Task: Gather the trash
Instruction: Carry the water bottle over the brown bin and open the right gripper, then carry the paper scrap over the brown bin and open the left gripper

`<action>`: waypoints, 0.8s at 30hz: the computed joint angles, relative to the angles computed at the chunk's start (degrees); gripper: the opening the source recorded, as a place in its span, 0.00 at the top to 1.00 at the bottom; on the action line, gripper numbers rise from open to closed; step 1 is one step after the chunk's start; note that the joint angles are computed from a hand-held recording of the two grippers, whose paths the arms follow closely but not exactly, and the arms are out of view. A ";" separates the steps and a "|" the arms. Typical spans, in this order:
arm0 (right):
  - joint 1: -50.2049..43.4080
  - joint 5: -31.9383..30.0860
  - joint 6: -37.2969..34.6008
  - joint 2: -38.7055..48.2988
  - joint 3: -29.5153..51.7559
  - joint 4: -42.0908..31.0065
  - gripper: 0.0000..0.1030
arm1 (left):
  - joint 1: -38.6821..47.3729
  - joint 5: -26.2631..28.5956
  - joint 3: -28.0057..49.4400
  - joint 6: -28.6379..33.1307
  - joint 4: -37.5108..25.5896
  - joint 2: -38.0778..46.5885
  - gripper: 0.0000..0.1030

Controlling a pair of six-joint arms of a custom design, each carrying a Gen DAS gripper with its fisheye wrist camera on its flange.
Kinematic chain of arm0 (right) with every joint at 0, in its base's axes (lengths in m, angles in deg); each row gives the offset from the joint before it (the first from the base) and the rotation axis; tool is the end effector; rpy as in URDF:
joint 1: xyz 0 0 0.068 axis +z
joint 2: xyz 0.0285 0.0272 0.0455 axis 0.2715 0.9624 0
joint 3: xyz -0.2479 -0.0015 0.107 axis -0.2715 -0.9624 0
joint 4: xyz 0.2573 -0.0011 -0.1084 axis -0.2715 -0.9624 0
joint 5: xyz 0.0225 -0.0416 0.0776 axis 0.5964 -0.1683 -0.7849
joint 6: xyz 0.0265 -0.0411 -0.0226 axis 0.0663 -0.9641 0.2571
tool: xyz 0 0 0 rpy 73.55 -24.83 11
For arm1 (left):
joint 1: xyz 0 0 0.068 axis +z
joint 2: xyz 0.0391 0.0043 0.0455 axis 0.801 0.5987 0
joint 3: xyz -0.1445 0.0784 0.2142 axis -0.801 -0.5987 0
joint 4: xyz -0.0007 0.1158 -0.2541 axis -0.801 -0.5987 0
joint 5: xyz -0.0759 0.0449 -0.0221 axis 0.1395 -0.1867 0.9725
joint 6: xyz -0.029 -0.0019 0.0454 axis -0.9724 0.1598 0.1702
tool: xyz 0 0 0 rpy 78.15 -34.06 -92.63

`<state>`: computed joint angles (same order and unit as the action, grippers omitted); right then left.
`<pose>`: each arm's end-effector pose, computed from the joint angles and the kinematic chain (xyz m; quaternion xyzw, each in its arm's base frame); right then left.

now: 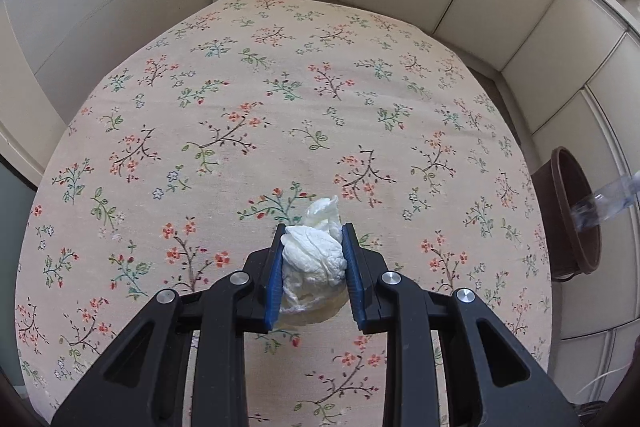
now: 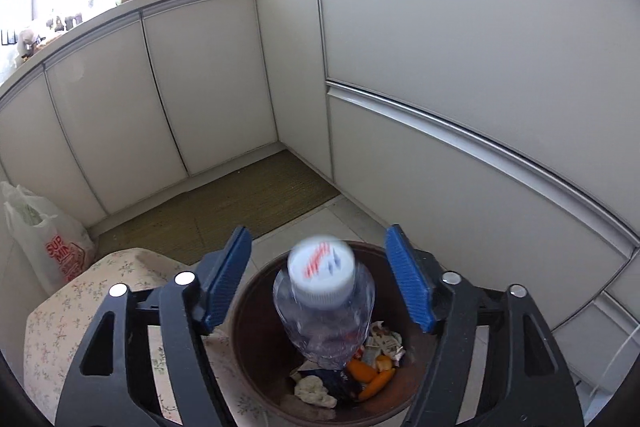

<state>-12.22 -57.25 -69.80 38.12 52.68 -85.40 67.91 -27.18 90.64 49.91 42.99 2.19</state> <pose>0.2255 -0.1255 0.2434 0.3191 0.8151 -0.1361 0.4640 0.1778 0.0364 0.1376 -0.0575 0.9599 -0.0941 0.2578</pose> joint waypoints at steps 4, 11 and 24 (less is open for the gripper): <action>-4.96 0.59 -2.77 -2.27 -1.86 1.85 0.08 | -9.19 -1.28 -0.23 -9.50 1.57 -0.57 0.74; -17.02 -4.51 -6.06 -6.11 -4.68 0.28 0.07 | -36.40 -8.34 8.56 -30.16 6.52 5.25 0.74; -33.78 -18.72 -10.05 3.81 1.01 -4.04 0.07 | -67.05 -20.09 51.09 -38.98 6.80 36.57 0.65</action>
<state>-46.01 -75.97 -79.85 41.93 53.69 -89.44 0.86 -47.27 141.72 10.92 49.79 38.76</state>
